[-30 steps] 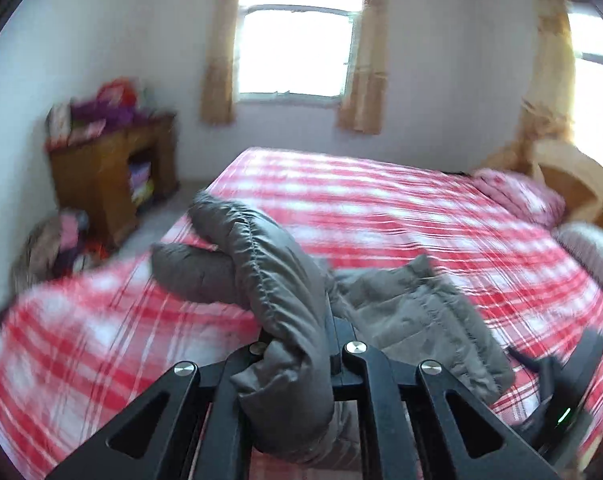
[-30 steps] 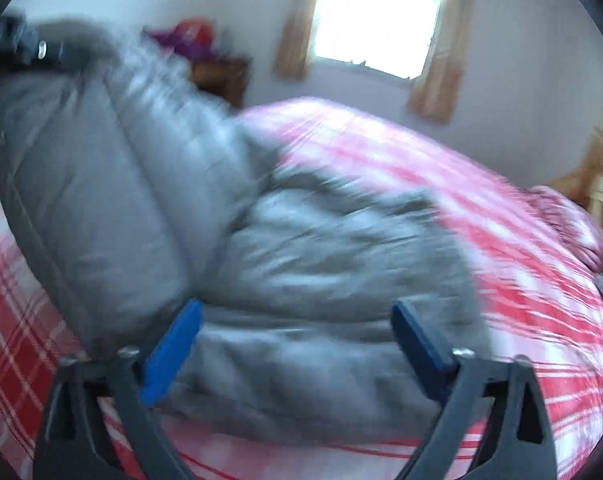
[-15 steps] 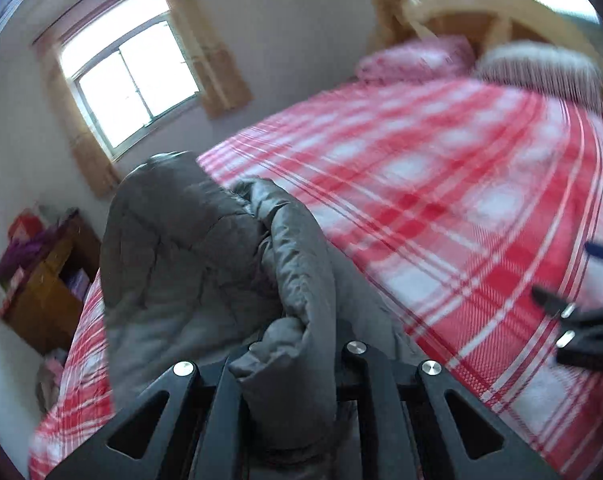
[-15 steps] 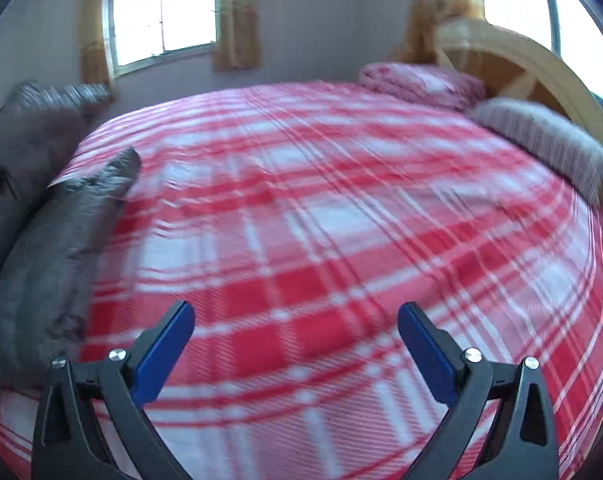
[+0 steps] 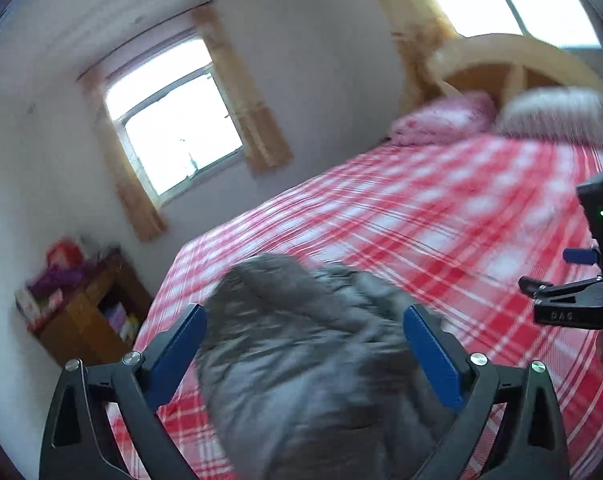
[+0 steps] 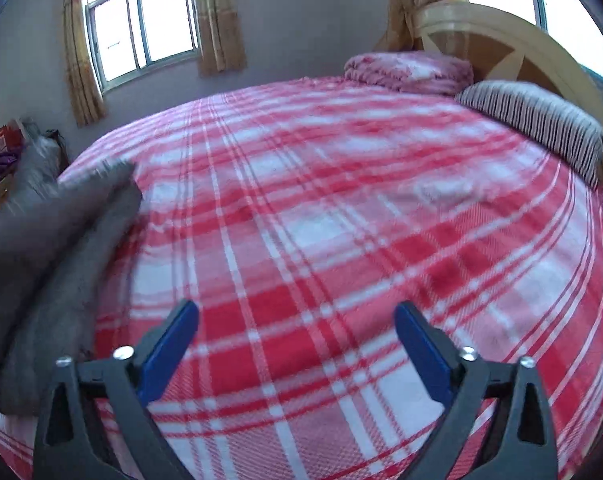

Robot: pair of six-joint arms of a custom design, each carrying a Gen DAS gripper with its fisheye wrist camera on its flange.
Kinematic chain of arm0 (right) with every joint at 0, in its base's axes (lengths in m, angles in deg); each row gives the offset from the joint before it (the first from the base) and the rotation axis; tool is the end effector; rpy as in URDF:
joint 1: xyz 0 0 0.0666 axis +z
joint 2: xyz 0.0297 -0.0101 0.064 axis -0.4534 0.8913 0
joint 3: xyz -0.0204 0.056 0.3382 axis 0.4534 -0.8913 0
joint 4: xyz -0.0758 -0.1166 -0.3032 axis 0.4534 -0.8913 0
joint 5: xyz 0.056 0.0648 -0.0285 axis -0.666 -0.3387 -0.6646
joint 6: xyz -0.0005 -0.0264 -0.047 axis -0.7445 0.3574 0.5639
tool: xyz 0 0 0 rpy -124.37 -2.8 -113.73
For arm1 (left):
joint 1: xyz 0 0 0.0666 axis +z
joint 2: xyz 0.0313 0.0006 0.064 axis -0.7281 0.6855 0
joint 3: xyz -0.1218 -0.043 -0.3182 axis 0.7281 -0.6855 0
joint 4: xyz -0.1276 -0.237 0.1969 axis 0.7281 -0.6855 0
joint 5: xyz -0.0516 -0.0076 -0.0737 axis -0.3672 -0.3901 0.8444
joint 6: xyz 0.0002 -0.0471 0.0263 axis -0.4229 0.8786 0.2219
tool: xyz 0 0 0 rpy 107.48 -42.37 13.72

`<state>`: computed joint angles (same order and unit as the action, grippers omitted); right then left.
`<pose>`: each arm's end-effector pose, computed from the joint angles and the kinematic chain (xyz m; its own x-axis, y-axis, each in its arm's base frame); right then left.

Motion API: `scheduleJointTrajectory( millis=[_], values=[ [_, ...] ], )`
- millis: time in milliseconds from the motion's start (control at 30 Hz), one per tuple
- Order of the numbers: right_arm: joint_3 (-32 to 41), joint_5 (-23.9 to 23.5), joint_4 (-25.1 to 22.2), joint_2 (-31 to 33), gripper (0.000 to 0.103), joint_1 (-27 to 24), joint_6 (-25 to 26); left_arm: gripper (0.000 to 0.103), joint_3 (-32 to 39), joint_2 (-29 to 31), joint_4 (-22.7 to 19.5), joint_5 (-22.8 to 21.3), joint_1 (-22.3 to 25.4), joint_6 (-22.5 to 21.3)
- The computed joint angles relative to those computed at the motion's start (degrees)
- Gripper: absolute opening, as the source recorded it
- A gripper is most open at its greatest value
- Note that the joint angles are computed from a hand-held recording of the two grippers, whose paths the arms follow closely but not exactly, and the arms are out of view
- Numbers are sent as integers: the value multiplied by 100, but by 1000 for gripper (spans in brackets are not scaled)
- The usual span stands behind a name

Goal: Fold large clothes

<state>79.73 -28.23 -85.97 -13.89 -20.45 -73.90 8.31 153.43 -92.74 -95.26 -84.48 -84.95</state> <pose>0.3389 0.0303 0.2886 -0.6035 0.2169 -0.7673 0.2422 0.9667 0.0828 0.3291 -0.2330 0.4084 -0.3094 0.4050 -0.8604 0.2269 0.9101 0.3468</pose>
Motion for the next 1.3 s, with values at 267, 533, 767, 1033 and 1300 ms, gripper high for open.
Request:
scheduleJointTrajectory(
  millis=[267, 533, 767, 1033, 1300],
  values=[
    [2242, 387, -1031, 469, 71, 1357, 628, 99, 802, 874, -1329, -453, 1919, 2077],
    [6016, 929, -2856, 3394, 71, 2482, 862, 99, 1331, 2010, -1798, 305, 2797, 3071],
    [5846, 650, -3041, 3999, 57, 2125, 465, 99, 1488, 2197, -1202, 404, 2629, 2681],
    [4364, -342, -2124, 3126, 14, 1644, 189, 99, 1830, 2246, -918, -195, 1907, 2011],
    [3652, -769, -1345, 3057, 15, 1207, -334, 99, 2702, 3254, -1159, -964, 1277, 871]
  ],
)
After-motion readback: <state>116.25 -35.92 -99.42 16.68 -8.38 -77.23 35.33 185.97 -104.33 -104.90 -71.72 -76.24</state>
